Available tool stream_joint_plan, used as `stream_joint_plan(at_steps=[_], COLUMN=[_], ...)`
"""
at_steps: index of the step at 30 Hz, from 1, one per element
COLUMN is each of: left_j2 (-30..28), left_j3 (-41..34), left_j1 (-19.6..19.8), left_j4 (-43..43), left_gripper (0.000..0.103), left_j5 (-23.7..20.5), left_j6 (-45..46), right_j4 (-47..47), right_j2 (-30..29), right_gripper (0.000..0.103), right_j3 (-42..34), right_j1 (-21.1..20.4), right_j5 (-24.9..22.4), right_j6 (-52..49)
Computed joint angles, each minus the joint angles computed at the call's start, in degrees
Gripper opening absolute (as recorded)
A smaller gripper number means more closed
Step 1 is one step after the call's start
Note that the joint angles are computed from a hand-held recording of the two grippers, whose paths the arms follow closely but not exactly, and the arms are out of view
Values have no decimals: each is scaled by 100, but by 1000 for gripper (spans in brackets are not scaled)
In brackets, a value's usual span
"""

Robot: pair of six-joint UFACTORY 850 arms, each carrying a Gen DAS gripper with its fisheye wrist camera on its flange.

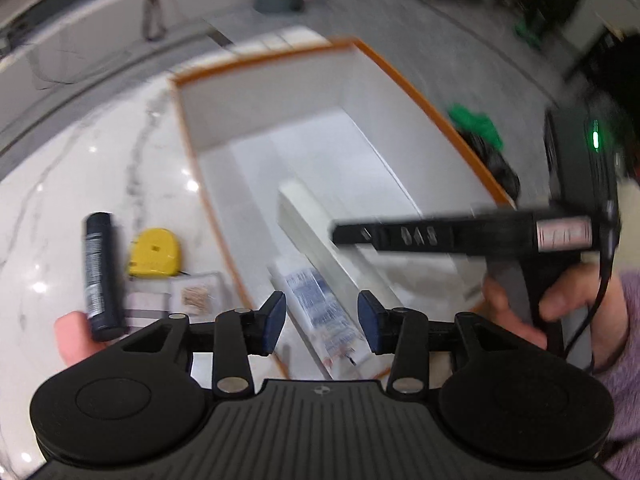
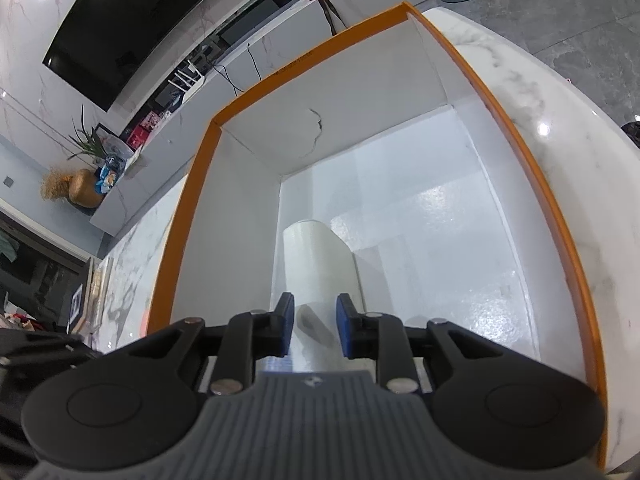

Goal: Organize rigid objects
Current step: 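Release the Vaseline tube into the box with the left tool while the right tool releases the carton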

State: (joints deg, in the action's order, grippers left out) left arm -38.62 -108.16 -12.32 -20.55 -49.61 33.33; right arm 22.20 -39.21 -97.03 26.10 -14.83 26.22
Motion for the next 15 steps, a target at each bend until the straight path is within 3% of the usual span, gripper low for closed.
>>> stream_joint_plan(at_steps=[5, 10, 12, 15], left_j2=[165, 229, 247, 258], left_j3=[232, 519, 666, 841], left_j1=[102, 243, 340, 431], left_j4=[-23, -428, -871, -1364], left_gripper=[49, 49, 47, 35], left_j5=[504, 733, 765, 763], left_j6=[-858, -1000, -760, -470], right_j4=[-832, -1783, -2246, -2610], right_j2=[-199, -617, -891, -1114], right_gripper=[24, 38, 36, 26], right_j3=[-456, -1339, -1844, -2264], right_j1=[84, 253, 344, 387], right_j5=[-626, -1680, -2224, -2705], right_j6=[532, 744, 853, 969])
